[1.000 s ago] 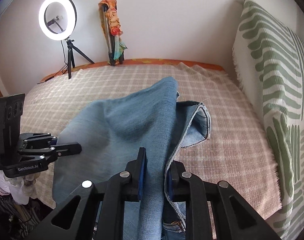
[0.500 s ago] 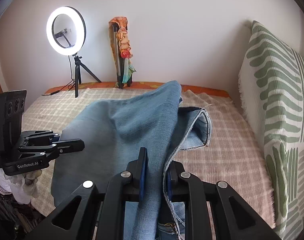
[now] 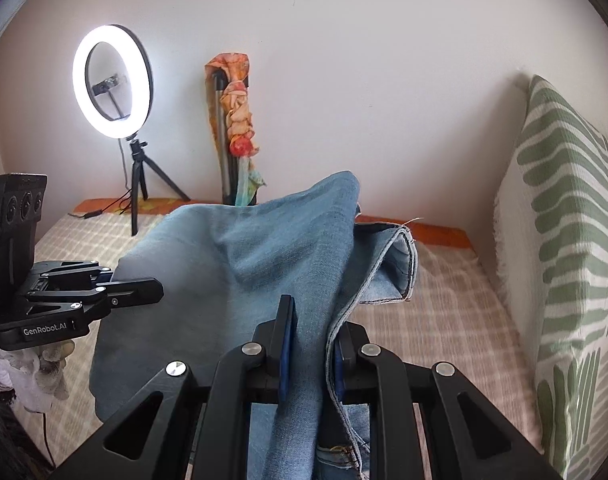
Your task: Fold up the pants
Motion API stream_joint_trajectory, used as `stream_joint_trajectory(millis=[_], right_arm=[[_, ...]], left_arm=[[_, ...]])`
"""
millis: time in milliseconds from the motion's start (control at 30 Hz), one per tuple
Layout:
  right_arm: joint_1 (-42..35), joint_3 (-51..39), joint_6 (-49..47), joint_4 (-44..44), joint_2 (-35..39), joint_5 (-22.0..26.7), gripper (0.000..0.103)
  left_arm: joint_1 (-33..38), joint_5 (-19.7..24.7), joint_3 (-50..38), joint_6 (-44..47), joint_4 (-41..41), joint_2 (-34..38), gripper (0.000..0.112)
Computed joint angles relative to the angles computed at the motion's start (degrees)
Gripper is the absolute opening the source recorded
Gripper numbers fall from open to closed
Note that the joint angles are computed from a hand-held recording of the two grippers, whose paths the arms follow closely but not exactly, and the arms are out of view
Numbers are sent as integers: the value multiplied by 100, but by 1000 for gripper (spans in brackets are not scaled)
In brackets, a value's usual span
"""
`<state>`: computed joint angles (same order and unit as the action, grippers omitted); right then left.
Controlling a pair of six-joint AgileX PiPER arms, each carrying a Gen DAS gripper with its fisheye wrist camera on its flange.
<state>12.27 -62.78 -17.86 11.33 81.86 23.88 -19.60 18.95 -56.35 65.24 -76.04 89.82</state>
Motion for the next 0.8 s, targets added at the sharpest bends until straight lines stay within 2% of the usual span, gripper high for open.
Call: stream_joint_trajectory(millis=[267,367,533,633,733,800], right_arm=[[-132,-1783,195,-173,1652,70,15],[-127,-2558,427,-526,2310,229,15],[-189,-3768,749,-913,3339,597,15],[-209,-4426,966,-1093,3909,815,14],[-104,-4983,1456,-1832,4451,1009,11],[-45,-5244,1883,-2329,4716,1137,13]], left_arm=[[283,204,-1840,-1287,1382,1380,16],[289,295,-2532,-2040,2091,1912,16],[285,417,-3354,-2887,2803,2652,16],[301,734,-3922,-3645,3428,3176,16],[263,751,-4198,-4340,4190,3483,16],[273,824,-4301,-4554,4414,3555,18]])
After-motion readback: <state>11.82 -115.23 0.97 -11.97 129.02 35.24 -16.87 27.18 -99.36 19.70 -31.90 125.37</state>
